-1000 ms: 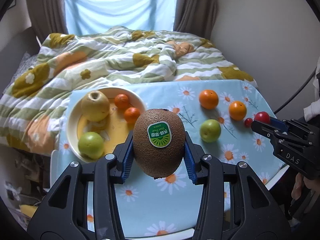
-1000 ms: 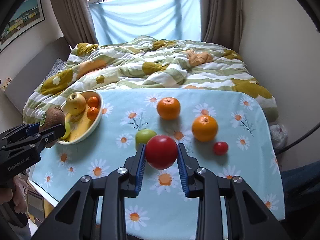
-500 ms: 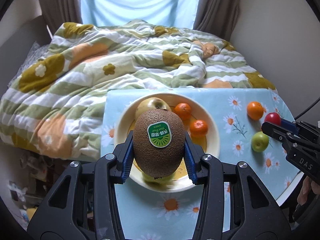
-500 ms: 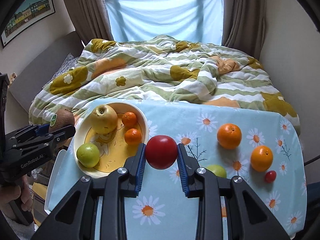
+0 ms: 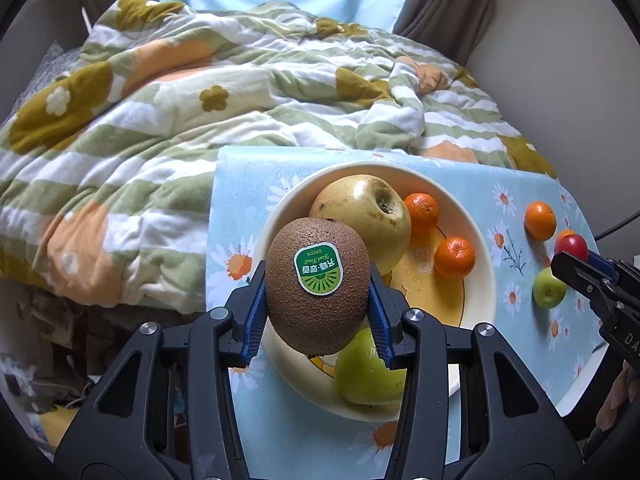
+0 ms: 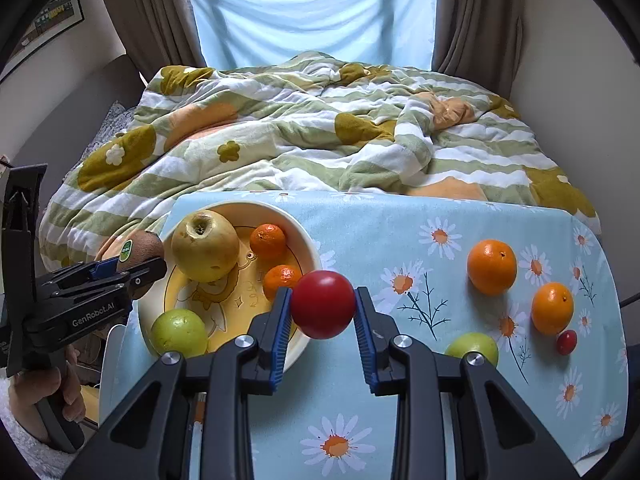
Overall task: Organize fruits
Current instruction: 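Carry the kiwi into the white bowl with the left gripper while the right gripper drops the tomato there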
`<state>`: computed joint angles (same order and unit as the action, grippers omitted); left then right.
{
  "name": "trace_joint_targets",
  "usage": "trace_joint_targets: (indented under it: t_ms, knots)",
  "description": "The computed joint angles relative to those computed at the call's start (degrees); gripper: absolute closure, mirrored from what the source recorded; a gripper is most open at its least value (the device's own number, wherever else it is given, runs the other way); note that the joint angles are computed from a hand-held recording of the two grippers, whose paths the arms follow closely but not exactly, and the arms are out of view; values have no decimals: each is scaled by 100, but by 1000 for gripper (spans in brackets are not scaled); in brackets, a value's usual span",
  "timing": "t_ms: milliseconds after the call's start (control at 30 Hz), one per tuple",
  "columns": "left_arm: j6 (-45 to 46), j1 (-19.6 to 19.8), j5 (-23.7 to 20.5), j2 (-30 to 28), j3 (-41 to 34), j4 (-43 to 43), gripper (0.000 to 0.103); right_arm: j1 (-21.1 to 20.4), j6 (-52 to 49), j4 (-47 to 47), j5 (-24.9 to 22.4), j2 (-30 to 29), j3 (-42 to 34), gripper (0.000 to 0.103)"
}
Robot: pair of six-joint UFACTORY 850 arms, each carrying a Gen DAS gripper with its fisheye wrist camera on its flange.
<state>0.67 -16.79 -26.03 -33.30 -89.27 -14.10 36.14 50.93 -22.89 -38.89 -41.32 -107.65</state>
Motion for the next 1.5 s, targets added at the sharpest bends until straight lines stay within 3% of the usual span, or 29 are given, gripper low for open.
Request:
trace_joint_targets:
  t_ms: [200, 233, 267, 333, 400, 600, 967, 1233, 1500]
  knots:
    - [520, 82, -83, -85, -36, -525, 49, 23, 205, -29, -63, -36, -14, 75]
    - [364, 63, -45, -69, -16, -329, 39, 20, 194, -27, -59, -34, -8, 75]
    - [252, 48, 18, -34, 20, -206, 20, 19, 184, -16, -58, -33, -5, 75]
    - [199, 48, 243, 98, 166, -217, 0, 16, 170, 24, -27, -17, 26, 75]
    - [68, 44, 437, 225, 291, -153, 0, 9, 117, 22, 19, -4, 59, 75]
    - [-1258, -56, 387, 432, 373, 1059, 0, -95, -465, 302, 313, 28, 96, 75]
    - [-3363, -435, 57, 693, 515, 2974, 0, -368, -2675, 1754, 474, -493, -665, 75]
    - [-3973, -585, -242, 685, 566, 3423, 0, -504, -3876, 2653, 217, -1122, -1433, 75]
    - [-4199, -645, -333, 578, 579, 3498, 0, -534, -4314, 2861, 17, -1497, -1865, 75]
